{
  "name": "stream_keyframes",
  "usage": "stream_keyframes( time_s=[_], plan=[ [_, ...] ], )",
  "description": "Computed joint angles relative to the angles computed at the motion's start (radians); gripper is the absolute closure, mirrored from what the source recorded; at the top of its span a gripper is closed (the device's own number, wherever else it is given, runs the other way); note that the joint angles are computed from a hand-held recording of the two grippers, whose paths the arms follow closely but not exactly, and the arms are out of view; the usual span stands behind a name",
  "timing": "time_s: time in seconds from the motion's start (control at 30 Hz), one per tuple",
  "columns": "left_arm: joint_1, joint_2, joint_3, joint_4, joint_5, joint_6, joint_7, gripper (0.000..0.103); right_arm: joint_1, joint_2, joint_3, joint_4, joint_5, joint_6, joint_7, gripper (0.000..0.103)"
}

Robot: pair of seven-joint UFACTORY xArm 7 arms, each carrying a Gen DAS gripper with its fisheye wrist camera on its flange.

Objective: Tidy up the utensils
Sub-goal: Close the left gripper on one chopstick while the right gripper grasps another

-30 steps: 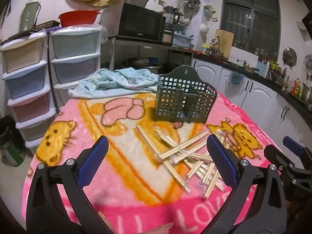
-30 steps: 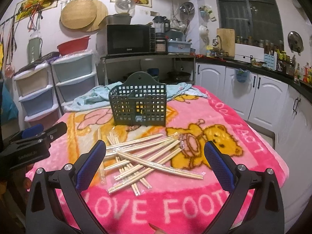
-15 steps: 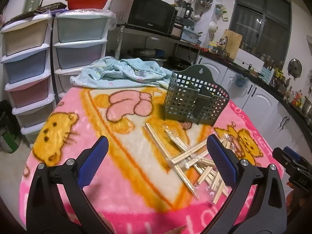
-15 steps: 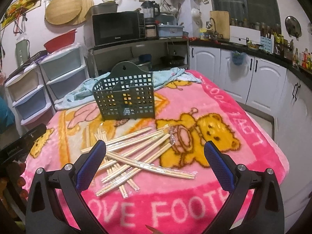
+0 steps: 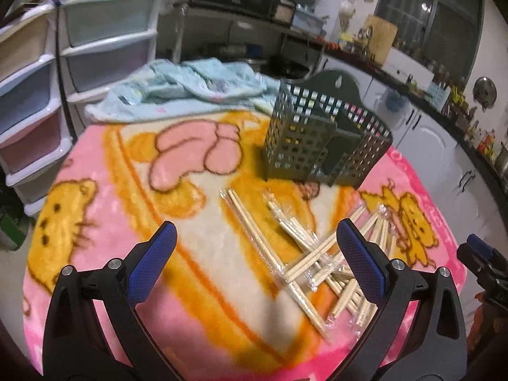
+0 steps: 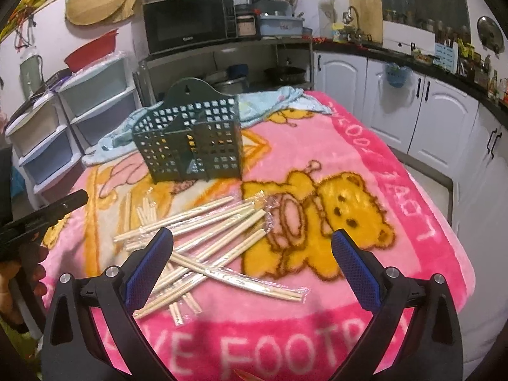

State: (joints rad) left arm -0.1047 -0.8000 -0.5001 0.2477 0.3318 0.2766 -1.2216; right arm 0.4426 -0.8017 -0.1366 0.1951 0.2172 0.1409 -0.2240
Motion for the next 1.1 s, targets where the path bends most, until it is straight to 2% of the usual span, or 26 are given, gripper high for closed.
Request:
stream_keyframes(
  time_s=[0.13,0.23,0.3,0.33,0.47,0.57,0.73,0.9,1.0,1.07,1.1],
  plan=[
    [0.033,0.097,0.031,0.027,0.006,-0.055,0.040,0.022,0.018,0.071,-0.039,0.037,0.003,0.011,-0.041,0.016],
    [0.036,0.175,0.079,0.043,-0.010,-0.106,0.081,0.029,0.043,0.136,-0.077,0.071,0.025,0.017,-0.082,0.021],
    [0.031,0.222,0.107,0.055,-0.033,-0.121,0.105,0.031,0.050,0.177,-0.087,0.095,0.042,0.026,-0.109,0.026],
    [0.023,0.251,0.129,0.061,-0.047,-0.132,0.123,0.036,0.058,0.206,-0.098,0.111,0.053,0.029,-0.128,0.027],
    [-0.021,0.341,0.224,0.079,-0.119,-0.165,0.196,0.041,0.086,0.303,-0.125,0.166,0.116,0.064,-0.196,0.041],
    [-0.050,0.391,0.277,0.090,-0.174,-0.185,0.247,0.045,0.112,0.365,-0.147,0.207,0.180,0.088,-0.253,0.047],
    [-0.147,0.444,0.391,0.091,-0.309,-0.221,0.345,0.050,0.142,0.470,-0.172,0.288,0.316,0.154,-0.354,0.058],
    [-0.143,0.470,0.390,0.104,-0.364,-0.238,0.391,0.053,0.140,0.555,-0.181,0.372,0.461,0.251,-0.434,0.069],
    [-0.143,0.488,0.393,0.114,-0.384,-0.247,0.416,0.056,0.111,0.587,-0.155,0.402,0.498,0.273,-0.451,0.077],
    [-0.125,0.499,0.378,0.126,-0.382,-0.241,0.423,0.057,0.088,0.604,-0.141,0.422,0.519,0.298,-0.460,0.081],
    [-0.114,0.502,0.368,0.128,-0.378,-0.242,0.423,0.057,0.079,0.610,-0.138,0.432,0.542,0.317,-0.473,0.086]
  ],
)
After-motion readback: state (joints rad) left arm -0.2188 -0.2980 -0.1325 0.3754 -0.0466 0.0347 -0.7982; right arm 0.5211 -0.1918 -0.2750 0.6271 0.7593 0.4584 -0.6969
